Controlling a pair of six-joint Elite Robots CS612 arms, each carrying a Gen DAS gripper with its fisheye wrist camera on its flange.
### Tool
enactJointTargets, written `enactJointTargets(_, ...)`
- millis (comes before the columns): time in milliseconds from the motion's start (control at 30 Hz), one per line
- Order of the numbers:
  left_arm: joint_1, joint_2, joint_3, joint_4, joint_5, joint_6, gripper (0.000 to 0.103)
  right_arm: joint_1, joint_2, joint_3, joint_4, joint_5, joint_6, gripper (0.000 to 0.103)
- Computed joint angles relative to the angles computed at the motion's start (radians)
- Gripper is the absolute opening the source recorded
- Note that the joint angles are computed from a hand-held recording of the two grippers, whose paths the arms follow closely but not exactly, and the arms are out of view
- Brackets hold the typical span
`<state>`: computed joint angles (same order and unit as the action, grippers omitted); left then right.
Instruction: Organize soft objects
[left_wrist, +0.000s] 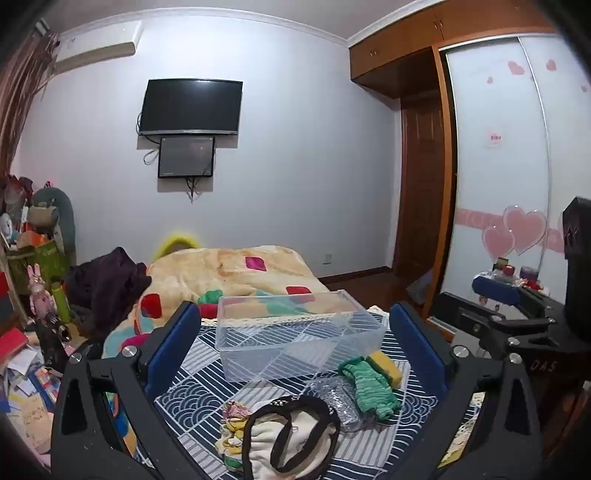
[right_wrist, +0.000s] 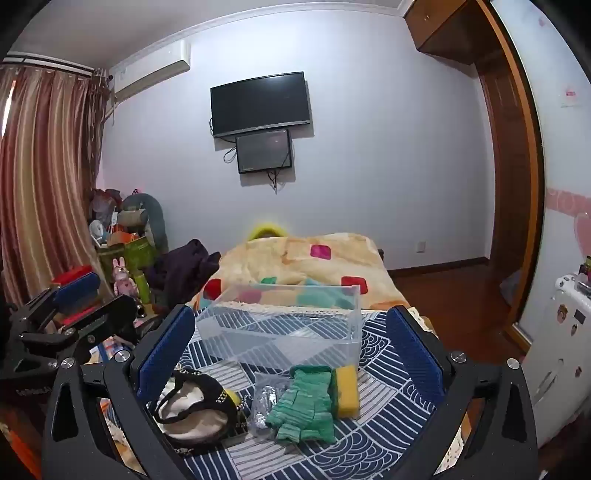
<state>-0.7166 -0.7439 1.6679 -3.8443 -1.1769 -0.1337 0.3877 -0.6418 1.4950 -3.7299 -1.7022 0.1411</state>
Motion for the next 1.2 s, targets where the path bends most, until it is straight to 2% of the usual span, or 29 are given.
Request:
enactJointTargets(267, -0.002, -0.013, 0.009, 0.019, -0.002, -0.026, 0.103, 0.0, -0.002, 0.003, 0.001, 0.003, -0.001, 0.103)
enactJointTargets(400, 0.007, -0.001, 0.003, 0.019, -0.015, -0.028, 0.103, -0.001, -0.01, 0.012, -0.006, 0.009, -0.001, 0.103)
enactJointTargets(1200, 0.004, 0.002, 0.002, 0.01, -0.004, -0.022, 0.103, 0.006, -0.003, 0.003, -0.018, -0.008, -0.013, 0.103)
